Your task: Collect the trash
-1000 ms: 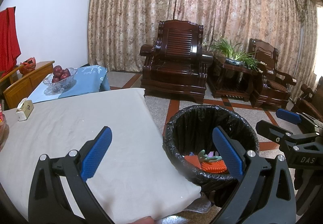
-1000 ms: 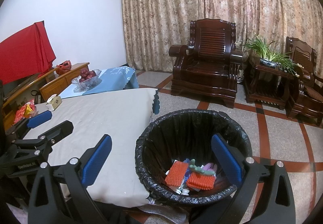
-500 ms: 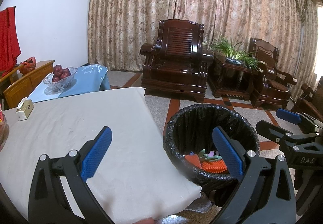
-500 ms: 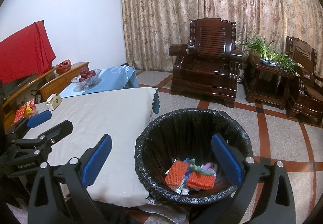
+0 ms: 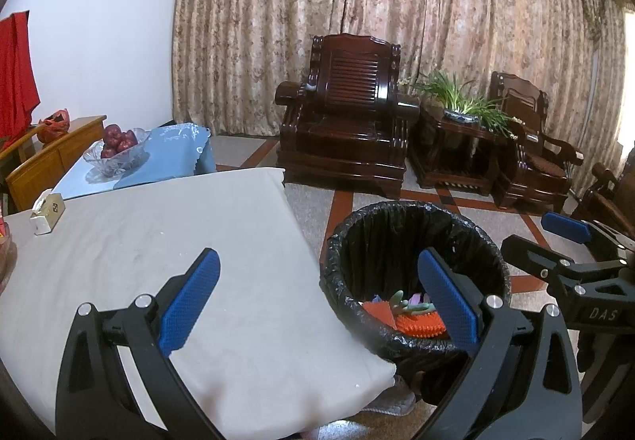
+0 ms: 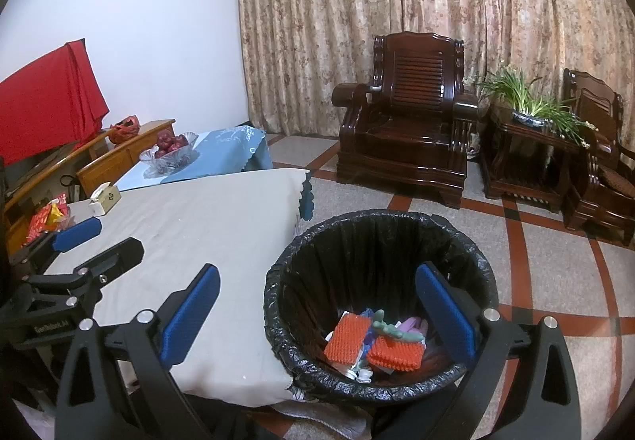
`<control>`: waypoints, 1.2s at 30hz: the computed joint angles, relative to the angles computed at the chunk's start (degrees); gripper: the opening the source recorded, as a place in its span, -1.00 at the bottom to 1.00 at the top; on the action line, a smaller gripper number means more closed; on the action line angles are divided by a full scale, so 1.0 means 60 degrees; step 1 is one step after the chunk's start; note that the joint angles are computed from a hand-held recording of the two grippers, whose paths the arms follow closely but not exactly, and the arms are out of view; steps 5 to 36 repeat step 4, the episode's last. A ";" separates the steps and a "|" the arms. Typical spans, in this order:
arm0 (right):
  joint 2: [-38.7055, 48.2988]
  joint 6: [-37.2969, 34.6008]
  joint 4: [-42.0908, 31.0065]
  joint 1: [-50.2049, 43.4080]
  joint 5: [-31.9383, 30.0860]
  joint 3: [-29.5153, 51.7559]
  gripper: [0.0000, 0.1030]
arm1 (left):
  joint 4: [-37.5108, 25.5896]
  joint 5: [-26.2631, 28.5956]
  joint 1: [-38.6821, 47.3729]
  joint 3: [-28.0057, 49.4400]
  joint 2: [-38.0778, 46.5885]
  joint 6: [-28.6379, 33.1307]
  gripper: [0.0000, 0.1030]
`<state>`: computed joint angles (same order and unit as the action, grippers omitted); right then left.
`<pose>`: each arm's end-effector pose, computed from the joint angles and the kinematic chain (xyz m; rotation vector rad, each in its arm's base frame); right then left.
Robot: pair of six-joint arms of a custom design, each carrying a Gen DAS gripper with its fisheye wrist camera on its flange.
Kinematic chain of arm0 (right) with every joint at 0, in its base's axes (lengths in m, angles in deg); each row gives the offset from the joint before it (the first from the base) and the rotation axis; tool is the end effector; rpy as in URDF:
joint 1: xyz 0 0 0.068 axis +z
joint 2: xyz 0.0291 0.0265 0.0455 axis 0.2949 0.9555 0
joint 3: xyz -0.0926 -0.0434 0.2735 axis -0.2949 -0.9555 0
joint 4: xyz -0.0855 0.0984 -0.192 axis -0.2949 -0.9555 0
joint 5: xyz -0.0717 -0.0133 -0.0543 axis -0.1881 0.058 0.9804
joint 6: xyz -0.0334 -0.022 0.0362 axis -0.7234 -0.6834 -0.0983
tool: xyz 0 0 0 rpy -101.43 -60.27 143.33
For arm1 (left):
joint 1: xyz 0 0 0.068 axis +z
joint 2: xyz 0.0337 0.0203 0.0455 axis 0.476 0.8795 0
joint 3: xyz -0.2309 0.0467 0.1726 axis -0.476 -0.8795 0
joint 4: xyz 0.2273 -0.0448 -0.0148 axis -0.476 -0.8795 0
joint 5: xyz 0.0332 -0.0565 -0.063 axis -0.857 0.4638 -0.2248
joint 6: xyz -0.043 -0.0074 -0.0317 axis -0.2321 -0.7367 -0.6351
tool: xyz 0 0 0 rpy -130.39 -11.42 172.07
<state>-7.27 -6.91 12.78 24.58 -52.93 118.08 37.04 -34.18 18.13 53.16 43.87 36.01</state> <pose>0.2239 0.0248 0.3405 0.1665 2.0933 0.0787 0.2847 -0.0612 0.3599 0.4229 2.0611 -0.3415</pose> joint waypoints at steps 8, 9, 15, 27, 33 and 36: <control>0.0038 -0.0010 -0.0039 -0.0028 -0.0028 0.0051 0.88 | 0.0108 0.0062 0.0077 -0.0227 -0.0061 0.0058 0.89; 0.0038 -0.0010 -0.0039 -0.0028 -0.0028 0.0051 0.88 | 0.0108 0.0062 0.0077 -0.0227 -0.0061 0.0058 0.89; 0.0038 -0.0010 -0.0039 -0.0028 -0.0028 0.0051 0.88 | 0.0108 0.0062 0.0077 -0.0227 -0.0061 0.0058 0.89; 0.0038 -0.0010 -0.0039 -0.0028 -0.0028 0.0051 0.88 | 0.0108 0.0062 0.0077 -0.0227 -0.0061 0.0058 0.89; 0.0038 -0.0010 -0.0039 -0.0028 -0.0028 0.0051 0.88 | 0.0108 0.0062 0.0077 -0.0227 -0.0061 0.0058 0.89; 0.0038 -0.0010 -0.0039 -0.0028 -0.0028 0.0051 0.88 | 0.0108 0.0062 0.0077 -0.0227 -0.0061 0.0058 0.89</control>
